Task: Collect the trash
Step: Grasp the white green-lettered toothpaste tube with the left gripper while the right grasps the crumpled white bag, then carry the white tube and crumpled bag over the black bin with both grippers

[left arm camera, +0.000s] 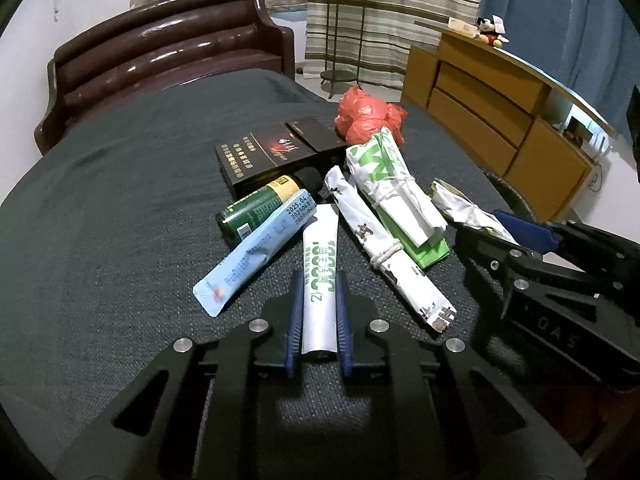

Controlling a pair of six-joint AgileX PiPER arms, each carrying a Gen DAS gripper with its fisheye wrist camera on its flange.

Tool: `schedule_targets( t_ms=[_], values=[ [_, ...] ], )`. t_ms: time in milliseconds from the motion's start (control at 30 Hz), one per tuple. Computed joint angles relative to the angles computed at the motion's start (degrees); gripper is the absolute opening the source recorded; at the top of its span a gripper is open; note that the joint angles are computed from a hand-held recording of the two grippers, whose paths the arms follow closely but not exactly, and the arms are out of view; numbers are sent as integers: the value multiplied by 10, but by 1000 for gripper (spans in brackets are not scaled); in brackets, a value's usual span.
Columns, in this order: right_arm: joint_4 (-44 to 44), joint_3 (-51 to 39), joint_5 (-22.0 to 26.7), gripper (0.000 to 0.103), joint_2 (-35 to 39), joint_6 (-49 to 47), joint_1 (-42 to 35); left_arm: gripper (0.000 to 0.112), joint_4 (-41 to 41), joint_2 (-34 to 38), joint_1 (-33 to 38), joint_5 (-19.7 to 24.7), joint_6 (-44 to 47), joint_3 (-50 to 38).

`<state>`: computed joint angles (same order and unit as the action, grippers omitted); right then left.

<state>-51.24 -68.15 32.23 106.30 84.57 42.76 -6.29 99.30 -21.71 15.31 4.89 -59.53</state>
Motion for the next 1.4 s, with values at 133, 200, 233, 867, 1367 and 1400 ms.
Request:
schedule_targets(
  t_ms=[133,200,233,867,1367,1400],
  values=[
    [-14,9,-3,26,-7,17,2,13,-24,-10,4,-9,20,14],
    [-14,9,-1,25,-7,15,2,13,-46,-16,8,-12,43,22],
    [-16,9,0,25,-7,15,3,13,-58,-20,10,-15,54,27],
    [-111,56,43,24,-65,118,10,13,-149,-91,-2,-60,109,68],
    [-164,101,64,24,-101,169,-32,13,60,-15,-82,-54,-137,-43],
    [-169,105,62,24,-102,173,-36,13,80,-6,-88,-51,-158,-53]
  ],
)
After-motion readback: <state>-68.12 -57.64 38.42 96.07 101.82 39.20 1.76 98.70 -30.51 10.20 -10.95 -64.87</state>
